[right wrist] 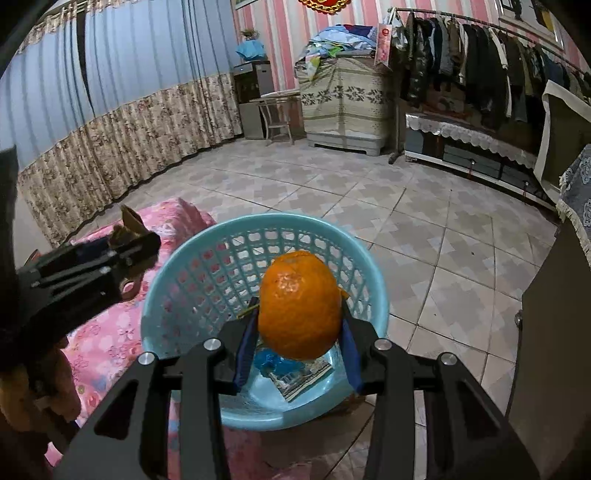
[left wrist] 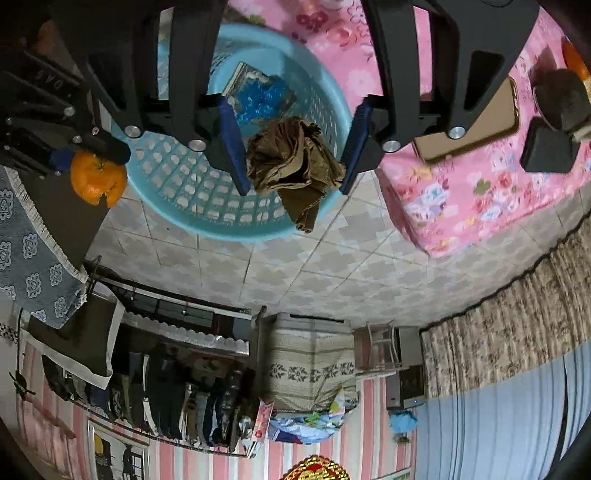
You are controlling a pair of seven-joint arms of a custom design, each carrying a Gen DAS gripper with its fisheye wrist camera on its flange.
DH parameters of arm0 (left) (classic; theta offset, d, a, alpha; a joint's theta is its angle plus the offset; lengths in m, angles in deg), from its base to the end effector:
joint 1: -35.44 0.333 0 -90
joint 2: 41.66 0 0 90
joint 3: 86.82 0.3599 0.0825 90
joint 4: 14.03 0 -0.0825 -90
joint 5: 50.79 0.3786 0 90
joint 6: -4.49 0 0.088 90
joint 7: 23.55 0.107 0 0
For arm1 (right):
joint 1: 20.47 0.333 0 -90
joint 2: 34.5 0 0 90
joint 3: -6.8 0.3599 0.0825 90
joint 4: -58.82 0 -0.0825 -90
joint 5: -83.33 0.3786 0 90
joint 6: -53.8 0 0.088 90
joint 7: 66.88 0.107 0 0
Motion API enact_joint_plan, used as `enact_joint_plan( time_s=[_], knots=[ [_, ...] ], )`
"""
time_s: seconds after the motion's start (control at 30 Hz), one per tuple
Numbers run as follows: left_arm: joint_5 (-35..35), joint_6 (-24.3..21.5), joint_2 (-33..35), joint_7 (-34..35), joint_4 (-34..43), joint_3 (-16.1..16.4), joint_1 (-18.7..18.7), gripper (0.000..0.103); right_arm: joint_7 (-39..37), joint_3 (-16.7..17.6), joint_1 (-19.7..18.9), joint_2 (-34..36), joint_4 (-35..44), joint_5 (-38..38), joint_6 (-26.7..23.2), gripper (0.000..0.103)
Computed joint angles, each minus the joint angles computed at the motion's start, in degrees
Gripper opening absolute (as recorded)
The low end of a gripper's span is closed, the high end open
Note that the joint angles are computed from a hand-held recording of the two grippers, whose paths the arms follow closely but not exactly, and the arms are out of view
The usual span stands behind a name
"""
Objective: Collect trash
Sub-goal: 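Carry both items over the teal basket and open the left tool to drop the paper, then open the right tool to drop the orange into the teal basket, then reach the left tool to the blue paper strip and grasp it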
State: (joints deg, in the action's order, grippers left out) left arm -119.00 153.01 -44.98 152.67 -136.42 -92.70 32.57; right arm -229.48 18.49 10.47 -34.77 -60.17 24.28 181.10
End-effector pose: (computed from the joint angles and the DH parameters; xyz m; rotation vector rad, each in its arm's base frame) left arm 0.5520 -0.0680 0.5247 -1.0033 2.3290 -1.2042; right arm 0.4325 0.3613 0.5045 -1.2210 2.1308 -0.8808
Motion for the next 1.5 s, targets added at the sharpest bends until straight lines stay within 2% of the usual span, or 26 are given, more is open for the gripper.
enact_joint_plan(
  time_s=[0.1, 0.23, 0.3, 0.4, 0.63, 0.77, 0.83, 0.87, 0.9, 1.07, 1.27, 1.5],
  knots=[
    [-0.46, -0.16, 0.08, -0.46, 0.84, 0.17, 0.13, 0.075, 0.57, -0.21, -0.23, 0.23, -0.25, 0.15, 0.92, 0.04],
    [-0.98, 1.51, 0.02, -1.02, 1.44, 0.53, 0.68, 0.081, -0.08, -0.18, -0.03, 1.11, 0.47, 0.43, 1.02, 0.04],
    [-1.67, 2.25, -0.44, -0.74, 1.31, 0.98, 1.17, 0.089, -0.28, -0.34, 0.08, 1.45, 0.64, 0.39, 1.29, 0.04],
    [-5.42, 2.61, -2.1, 2.41, 0.1, 2.39, 2.28, 0.096, -0.11, -0.62, 0.31, 2.65, 1.55, 0.19, 1.91, 0.04],
    [-6.81, 4.34, -4.97, 5.46, -2.26, 4.63, 4.22, 0.098, -2.77, -1.81, 1.63, 6.63, 6.0, -0.16, 1.37, 0.041],
    [-7.55, 4.6, -5.63, 6.8, -2.6, 6.22, 5.63, 0.098, -4.76, -2.54, 2.75, 8.64, 9.22, -0.44, -1.67, 0.044],
    [-7.12, 4.25, -5.68, 6.66, -2.5, 6.97, 6.54, 0.098, -5.1, -2.94, 3.2, 8.93, 10.06, -0.59, -2.91, 0.056],
    [-6.08, 3.93, -5.64, 5.96, -2.45, 7.25, 7.09, 0.098, -5.1, -3.04, 3.5, 9.09, 10.57, -0.97, -3.71, 0.069],
    [-5.48, 3.66, -5.56, 5.59, -2.37, 7.44, 7.48, 0.098, -5.17, -3.05, 3.91, 9.24, 11.18, -1.39, -4.87, 0.077],
    [-5.36, 3.42, -5.17, 6.8, -2.07, 9.33, 10.27, 0.098, -6.65, -2.62, 6.07, 10.22, 14.59, -2.62, -9.53, 0.091],
    [-3.65, 1.51, -3.9, 6.83, -0.11, 11.61, 14.65, 0.098, -7.68, -2.03, 9.41, 12.37, 20.06, -4.43, -11.02, 0.095],
    [-1.41, 2.64, 1.67, 4.95, 5.62, 12.63, 20.37, 0.098, -9.9, -3.18, 13.45, 18.34, 29.25, -4.06, -7.4, 0.095]
  ],
)
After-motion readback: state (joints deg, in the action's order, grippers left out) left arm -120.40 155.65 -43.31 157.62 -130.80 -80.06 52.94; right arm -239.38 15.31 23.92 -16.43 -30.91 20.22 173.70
